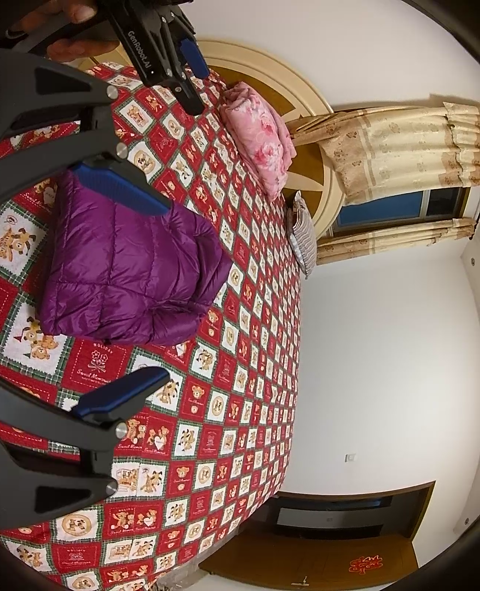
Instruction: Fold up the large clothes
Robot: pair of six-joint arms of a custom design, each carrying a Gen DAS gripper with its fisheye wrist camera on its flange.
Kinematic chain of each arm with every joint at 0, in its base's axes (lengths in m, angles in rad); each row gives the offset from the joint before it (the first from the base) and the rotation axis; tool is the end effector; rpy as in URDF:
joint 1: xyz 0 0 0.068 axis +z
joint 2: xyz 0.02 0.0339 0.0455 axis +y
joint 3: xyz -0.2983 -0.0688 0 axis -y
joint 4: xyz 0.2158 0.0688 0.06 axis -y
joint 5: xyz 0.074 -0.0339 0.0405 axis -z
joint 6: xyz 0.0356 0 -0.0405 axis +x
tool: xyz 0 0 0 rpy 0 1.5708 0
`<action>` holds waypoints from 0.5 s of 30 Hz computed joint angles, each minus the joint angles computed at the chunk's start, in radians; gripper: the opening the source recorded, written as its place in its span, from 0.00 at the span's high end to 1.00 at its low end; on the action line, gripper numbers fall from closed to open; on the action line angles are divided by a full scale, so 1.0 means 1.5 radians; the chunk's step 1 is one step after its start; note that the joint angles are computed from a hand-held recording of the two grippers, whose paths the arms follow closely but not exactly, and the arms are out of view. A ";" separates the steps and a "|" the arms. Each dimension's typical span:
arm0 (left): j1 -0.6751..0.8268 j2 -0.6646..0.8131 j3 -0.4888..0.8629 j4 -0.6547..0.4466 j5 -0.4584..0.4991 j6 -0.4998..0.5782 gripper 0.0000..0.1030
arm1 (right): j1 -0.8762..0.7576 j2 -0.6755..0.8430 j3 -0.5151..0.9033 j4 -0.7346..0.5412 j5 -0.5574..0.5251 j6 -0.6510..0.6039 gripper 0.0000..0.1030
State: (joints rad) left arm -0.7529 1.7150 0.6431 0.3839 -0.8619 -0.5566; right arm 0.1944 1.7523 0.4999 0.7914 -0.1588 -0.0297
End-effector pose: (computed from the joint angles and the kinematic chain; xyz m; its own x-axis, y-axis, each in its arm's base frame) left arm 0.2329 -0.1812 0.1862 -0.4025 -0.0941 -0.9106 -0.2302 0.9731 0.0011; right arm 0.2895 0.0627 0.1722 -0.4265 -0.1139 -0.8973 -0.3425 0.9385 0.0437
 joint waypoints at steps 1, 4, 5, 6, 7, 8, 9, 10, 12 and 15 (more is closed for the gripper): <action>-0.001 -0.003 -0.005 0.011 0.000 0.006 0.20 | 0.002 -0.001 0.000 0.000 0.001 0.000 0.16; -0.002 -0.011 -0.013 0.023 -0.005 0.013 0.20 | 0.004 -0.006 0.002 -0.004 0.002 -0.001 0.16; -0.001 -0.013 -0.016 0.028 -0.005 0.014 0.19 | 0.004 -0.007 0.005 -0.008 0.000 -0.001 0.16; 0.001 -0.014 -0.016 0.027 -0.005 0.016 0.19 | 0.004 -0.007 0.005 -0.008 0.000 -0.001 0.16; 0.002 -0.015 -0.018 0.027 -0.006 0.016 0.19 | 0.008 -0.007 0.004 -0.005 0.004 0.001 0.16; 0.004 -0.016 -0.017 0.026 -0.004 0.017 0.18 | 0.004 -0.007 0.007 -0.009 0.000 -0.001 0.16; 0.007 -0.015 -0.014 0.024 -0.002 0.018 0.18 | 0.005 -0.008 0.010 -0.012 -0.001 -0.001 0.16; 0.008 -0.015 -0.016 0.026 -0.001 0.019 0.17 | 0.005 -0.008 0.009 -0.011 0.000 -0.001 0.16; 0.010 -0.015 -0.013 0.023 0.001 0.020 0.17 | 0.005 -0.009 0.009 -0.012 0.000 -0.002 0.16; 0.015 -0.010 -0.010 0.020 0.003 0.021 0.16 | 0.009 -0.010 0.011 -0.015 0.001 -0.002 0.16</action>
State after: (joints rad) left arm -0.7311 1.7001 0.6288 0.4134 -0.8574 -0.5252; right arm 0.2076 1.7373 0.5164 0.7696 -0.1566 -0.0325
